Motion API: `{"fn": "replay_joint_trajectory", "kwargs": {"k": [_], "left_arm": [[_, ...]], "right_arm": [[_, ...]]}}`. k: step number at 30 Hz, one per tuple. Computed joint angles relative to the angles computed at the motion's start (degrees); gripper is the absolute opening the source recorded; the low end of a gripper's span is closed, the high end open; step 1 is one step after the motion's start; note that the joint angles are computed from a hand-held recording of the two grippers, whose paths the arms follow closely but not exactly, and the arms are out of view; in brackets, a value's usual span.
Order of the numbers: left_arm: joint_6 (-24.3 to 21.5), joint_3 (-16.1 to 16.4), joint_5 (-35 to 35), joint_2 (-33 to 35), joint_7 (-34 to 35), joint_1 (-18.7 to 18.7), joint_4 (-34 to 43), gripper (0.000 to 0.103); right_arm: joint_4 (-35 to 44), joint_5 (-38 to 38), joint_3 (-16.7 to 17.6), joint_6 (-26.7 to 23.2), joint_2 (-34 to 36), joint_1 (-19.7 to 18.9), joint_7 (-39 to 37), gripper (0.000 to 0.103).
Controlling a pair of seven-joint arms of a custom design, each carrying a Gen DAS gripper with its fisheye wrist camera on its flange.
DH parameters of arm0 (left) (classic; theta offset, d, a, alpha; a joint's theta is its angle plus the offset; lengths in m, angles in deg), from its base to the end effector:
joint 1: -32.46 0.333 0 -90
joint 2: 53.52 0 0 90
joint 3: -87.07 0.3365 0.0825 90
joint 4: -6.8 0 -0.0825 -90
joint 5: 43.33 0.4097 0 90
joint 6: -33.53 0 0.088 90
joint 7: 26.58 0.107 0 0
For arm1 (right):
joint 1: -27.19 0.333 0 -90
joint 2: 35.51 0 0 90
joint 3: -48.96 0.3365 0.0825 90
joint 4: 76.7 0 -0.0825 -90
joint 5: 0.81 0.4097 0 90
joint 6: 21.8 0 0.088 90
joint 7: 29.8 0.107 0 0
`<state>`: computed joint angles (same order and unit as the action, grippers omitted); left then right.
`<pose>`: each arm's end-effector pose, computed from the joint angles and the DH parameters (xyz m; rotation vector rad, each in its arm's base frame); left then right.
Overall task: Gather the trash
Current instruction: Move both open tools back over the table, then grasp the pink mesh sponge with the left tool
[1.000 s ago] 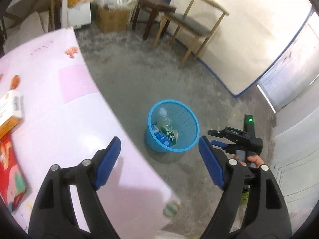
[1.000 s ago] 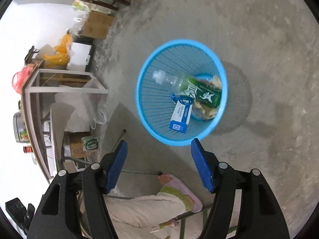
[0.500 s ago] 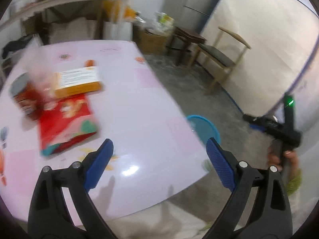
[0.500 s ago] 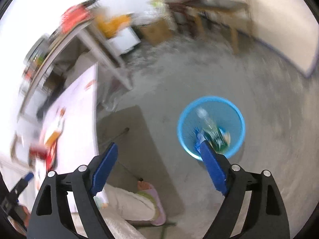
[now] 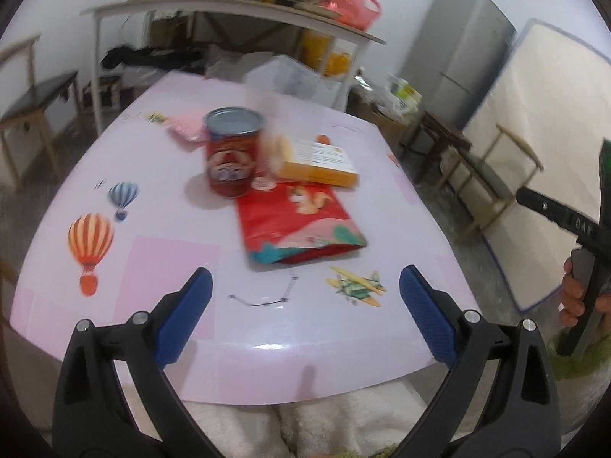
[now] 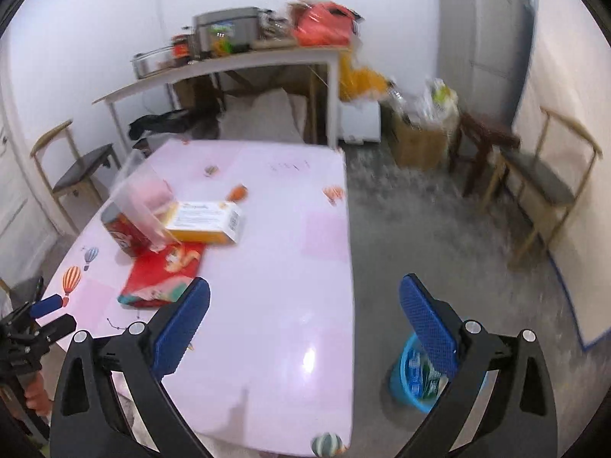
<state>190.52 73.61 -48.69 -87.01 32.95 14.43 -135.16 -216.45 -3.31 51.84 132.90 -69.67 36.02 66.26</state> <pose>0.3685 -0.2417 0.5952 -1.9081 1.8463 -1.1200 0.4246 0.0940 0.6232 -1.8022 1.5759 -0.7103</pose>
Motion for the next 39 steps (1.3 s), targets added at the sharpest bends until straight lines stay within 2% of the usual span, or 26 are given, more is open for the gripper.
{"fn": "replay_joint_trajectory", "kwargs": {"k": [3, 7, 9, 11, 13, 17, 20, 21, 24, 25, 27, 29, 30, 32, 35, 36, 38, 39], "left_arm": [[4.21, 6.15, -6.23, -0.88, 3.91, -4.89, -3.05, 0.095], [4.57, 9.81, -10.03, -1.48, 9.17, -6.50, -4.22, 0.095], [5.21, 11.73, -12.33, -1.63, 12.61, -7.61, -4.73, 0.095], [6.00, 14.92, -15.85, -1.75, 17.28, -10.12, -5.11, 0.095], [6.45, 16.72, -18.66, -1.60, 20.71, -11.32, -5.04, 0.095], [7.91, 18.18, -22.58, -0.21, 25.72, -11.13, -3.59, 0.095], [8.57, 20.20, -26.20, 2.13, 29.17, -11.05, -0.77, 0.095], [8.63, 20.54, -26.78, 3.72, 30.04, -10.27, 1.00, 0.095], [7.95, 18.57, -26.36, 8.14, 29.51, -5.09, 5.95, 0.094], [7.85, 19.22, -27.58, 10.32, 30.44, -4.63, 8.52, 0.094], [5.89, 20.38, -29.75, 14.53, 32.83, -3.88, 13.63, 0.094], [0.39, 23.43, -33.93, 20.82, 39.36, -4.63, 21.57, 0.094], [-2.20, 23.44, -32.85, 24.28, 39.65, -3.47, 25.52, 0.094], [-6.73, 22.86, -29.71, 30.21, 41.93, -1.43, 32.52, 0.094], [-14.30, 21.28, -19.14, 39.12, 42.03, 1.11, 43.14, 0.094], [-16.31, 20.72, -17.30, 41.07, 41.80, 1.72, 45.58, 0.094], [-23.10, 18.89, -16.88, 46.46, 44.97, 3.57, 52.52, 0.094], [-24.05, 18.06, -15.94, 48.22, 45.60, 4.06, 54.44, 0.094]], "right_arm": [[2.04, 3.45, -1.91, -0.19, 2.12, 5.33, -4.30, 0.097], [3.98, 6.83, -1.15, 2.50, 4.51, 8.15, -5.51, 0.097], [5.28, 10.14, -2.35, 3.18, 5.77, 10.88, -7.04, 0.096], [8.14, 14.96, -4.01, 2.35, 8.16, 14.27, -8.99, 0.096], [10.94, 19.74, -5.26, 1.17, 10.56, 16.63, -10.85, 0.097], [15.86, 29.78, -6.79, -0.66, 14.92, 19.32, -15.96, 0.096], [18.18, 35.07, -6.28, 0.75, 17.53, 19.17, -18.72, 0.096], [18.75, 36.74, -6.10, 1.17, 18.18, 18.95, -19.50, 0.096], [20.05, 41.33, -5.73, 1.37, 19.62, 17.78, -21.42, 0.096], [20.38, 42.04, -5.47, 1.17, 19.99, 17.14, -21.75, 0.096], [21.02, 41.51, -4.78, 0.70, 20.96, 15.14, -20.89, 0.096], [22.01, 41.21, -4.75, -0.94, 22.17, 13.42, -20.50, 0.096], [22.73, 41.70, -4.90, -1.84, 22.92, 12.78, -20.86, 0.096], [24.25, 41.93, -5.05, -4.13, 24.55, 11.01, -20.68, 0.096], [26.31, 41.37, -4.73, -6.55, 26.93, 8.45, -20.53, 0.096], [26.98, 41.10, -4.53, -7.31, 27.65, 7.68, -20.31, 0.096], [29.10, 40.30, -4.30, -10.04, 29.92, 6.06, -19.57, 0.096], [30.24, 39.83, -4.13, -11.38, 31.26, 5.29, -18.91, 0.096]]}}
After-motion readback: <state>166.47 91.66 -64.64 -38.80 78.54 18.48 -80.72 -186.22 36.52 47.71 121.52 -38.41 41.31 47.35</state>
